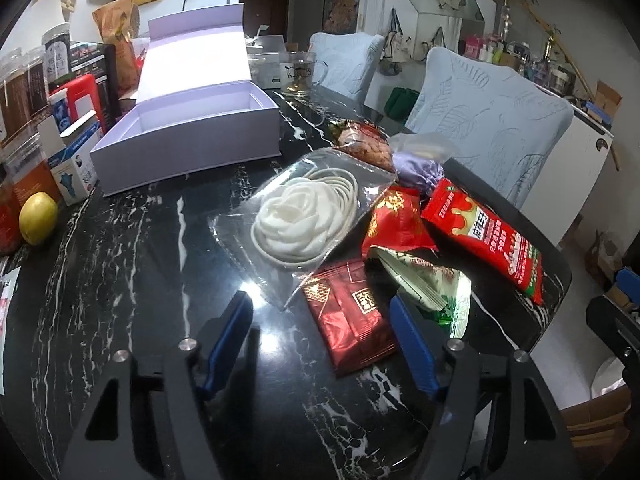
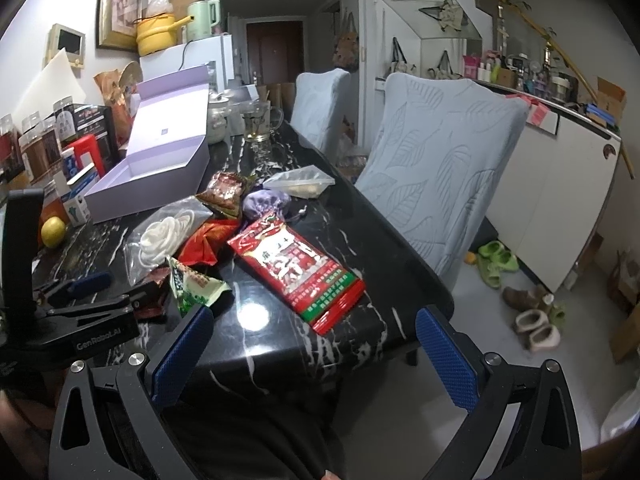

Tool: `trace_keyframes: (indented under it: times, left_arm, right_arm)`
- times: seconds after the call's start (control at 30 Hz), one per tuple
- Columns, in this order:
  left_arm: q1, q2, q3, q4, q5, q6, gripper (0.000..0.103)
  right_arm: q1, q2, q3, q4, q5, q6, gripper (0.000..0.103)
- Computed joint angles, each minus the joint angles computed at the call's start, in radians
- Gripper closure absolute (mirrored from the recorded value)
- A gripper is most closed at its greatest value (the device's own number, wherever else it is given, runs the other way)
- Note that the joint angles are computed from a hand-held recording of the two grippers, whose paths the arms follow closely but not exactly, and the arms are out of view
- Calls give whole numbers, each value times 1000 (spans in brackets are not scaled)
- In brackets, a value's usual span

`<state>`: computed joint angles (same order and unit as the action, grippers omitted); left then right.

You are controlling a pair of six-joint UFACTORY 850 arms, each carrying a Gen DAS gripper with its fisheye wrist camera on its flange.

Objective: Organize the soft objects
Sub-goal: 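Grasp the red-brown candy with the left gripper while the right gripper grasps the green triangular packet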

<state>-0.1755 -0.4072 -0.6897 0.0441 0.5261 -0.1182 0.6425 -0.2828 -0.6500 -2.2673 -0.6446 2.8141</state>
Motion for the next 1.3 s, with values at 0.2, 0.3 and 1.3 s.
trace_keyframes:
  times: [0.2,0.3,1.3]
  left_arm:
    - [-1,-16,-8,63,3,-42,65]
    - [-1,-15,0,57,24,-24,69]
    - [138,118,127,262,112,-183,70]
  right_arm:
    - [-4,-9,-4,-8,6,8,0]
    - [-7,-13,-6,-16,13,14,0]
    - [-32,-131,-125,-479,109,309,4]
